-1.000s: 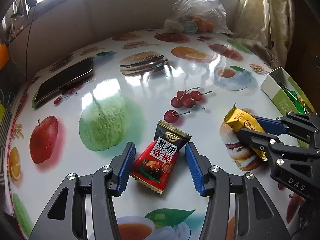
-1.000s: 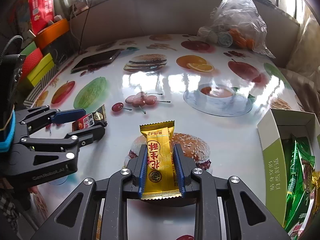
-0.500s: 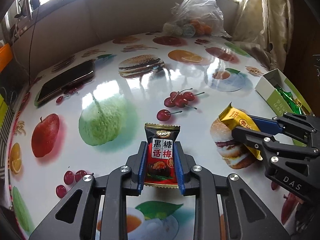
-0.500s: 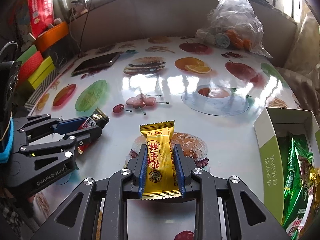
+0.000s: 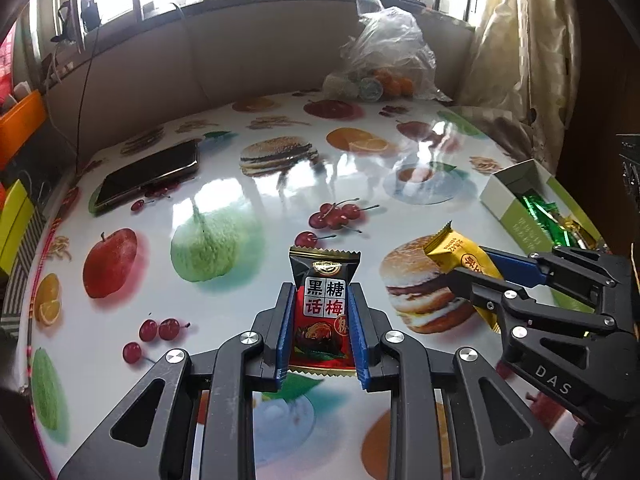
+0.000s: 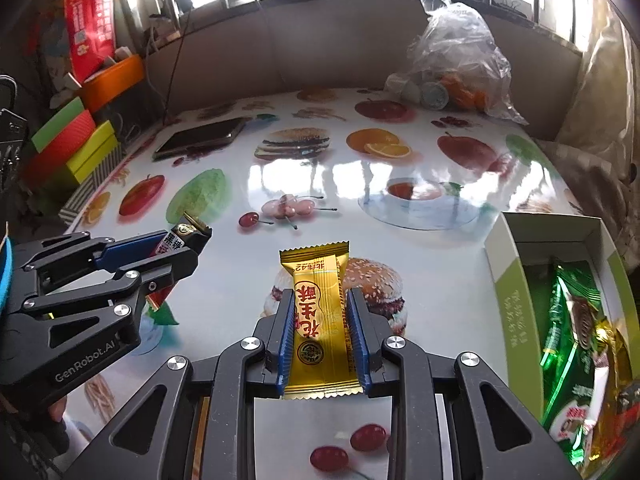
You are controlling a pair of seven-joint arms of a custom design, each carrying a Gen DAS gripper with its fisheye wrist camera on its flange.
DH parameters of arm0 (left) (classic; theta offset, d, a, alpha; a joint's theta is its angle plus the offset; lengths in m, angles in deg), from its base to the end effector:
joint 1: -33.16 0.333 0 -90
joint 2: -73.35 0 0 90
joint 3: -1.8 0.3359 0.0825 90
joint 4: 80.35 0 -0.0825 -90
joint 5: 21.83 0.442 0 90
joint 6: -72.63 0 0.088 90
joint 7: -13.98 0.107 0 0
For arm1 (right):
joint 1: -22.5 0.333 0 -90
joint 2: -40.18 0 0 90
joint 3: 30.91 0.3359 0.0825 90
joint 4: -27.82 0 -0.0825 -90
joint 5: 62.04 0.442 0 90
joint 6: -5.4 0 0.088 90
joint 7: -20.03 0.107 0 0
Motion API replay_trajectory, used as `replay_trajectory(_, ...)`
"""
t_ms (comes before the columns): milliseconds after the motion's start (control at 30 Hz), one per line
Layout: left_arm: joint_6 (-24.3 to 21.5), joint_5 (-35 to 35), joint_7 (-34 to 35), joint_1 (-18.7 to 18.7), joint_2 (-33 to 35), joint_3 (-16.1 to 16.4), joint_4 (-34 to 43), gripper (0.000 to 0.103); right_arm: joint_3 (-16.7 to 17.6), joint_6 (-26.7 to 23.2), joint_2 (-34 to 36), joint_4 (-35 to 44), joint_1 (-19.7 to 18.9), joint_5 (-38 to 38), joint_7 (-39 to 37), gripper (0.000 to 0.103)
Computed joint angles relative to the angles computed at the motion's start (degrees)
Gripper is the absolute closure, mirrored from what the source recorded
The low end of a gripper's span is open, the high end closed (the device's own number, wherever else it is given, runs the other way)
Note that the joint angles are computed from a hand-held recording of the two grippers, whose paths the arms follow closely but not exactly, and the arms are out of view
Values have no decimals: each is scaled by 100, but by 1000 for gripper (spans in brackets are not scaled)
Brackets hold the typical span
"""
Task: Organize snacks
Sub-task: 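Lift both held candies and carry them over the green box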
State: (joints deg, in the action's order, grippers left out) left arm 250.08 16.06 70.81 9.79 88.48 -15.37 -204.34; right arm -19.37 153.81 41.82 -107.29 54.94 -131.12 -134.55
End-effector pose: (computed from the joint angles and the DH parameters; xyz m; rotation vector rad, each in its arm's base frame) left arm 0.4581 -0.4517 0.3259 -1.0980 2.4967 -0.9002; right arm 0.3863 0.3975 0.3061 -1.5572 1.9917 -0.6294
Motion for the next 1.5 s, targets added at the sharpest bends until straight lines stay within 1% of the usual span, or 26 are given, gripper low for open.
replay_trajectory(67,3,97,-167,-124,-101,108,-68,77,31,-73,-87,-49,30,11,36,78)
replay_trajectory(133,26,523,-619,-446,-202,447,-102,77,76,-171,-191,-109,60,16,79,79)
replay_trajectory(200,78,569,-683,-376,-267,365,-172,77,116,-228,-281,-161,75,22,106,78)
replay_trajectory(267,101,742,-903,-444,-344,428,-220,77,164,-309,-374,-215,95,63,103,78)
replay_trajectory(333,111,809,-1002,-422,-400,389,-260,77,209,-385,-446,-250,112,103,107,78)
replay_trajectory(467,119,1319,-1547,-596,-521,543,-292,77,299,-553,-616,-344,147,160,141,78)
replay_trajectory(533,135,1351,-1615,-529,-570,451,-326,77,341,-636,-701,-400,163,208,154,78)
replay_trajectory(600,138,1559,-1851,-571,-618,463,-328,77,389,-740,-806,-473,188,284,164,78)
replay_trajectory(667,115,1504,-1831,-509,-658,343,-350,77,422,-786,-926,-563,195,327,188,78)
replay_trajectory(700,131,1567,-1878,-520,-675,332,-354,77,445,-838,-977,-600,202,369,186,78)
replay_trajectory(833,167,1454,-1790,-473,-702,180,-376,77,527,-1009,-1215,-776,225,549,190,78)
replay_trajectory(1067,101,1633,-2030,-641,-713,154,-300,77,671,-1267,-1627,-1082,276,846,229,78)
replay_trajectory(1133,27,1861,-2240,-748,-715,190,-244,77,704,-1328,-1768,-1188,294,948,256,78)
replay_trajectory(1200,52,1725,-2110,-698,-701,83,-242,77,744,-1418,-1909,-1290,313,1049,273,78)
replay_trajectory(1267,38,1823,-2172,-762,-684,88,-194,77,768,-1463,-2032,-1383,322,1131,289,78)
replay_trajectory(1333,11,1695,-2048,-754,-657,11,-161,77,805,-1552,-2163,-1481,345,1239,307,78)
replay_trajectory(1500,-40,1782,-2084,-920,-565,-12,-9,77,852,-1685,-2436,-1698,395,1482,319,78)
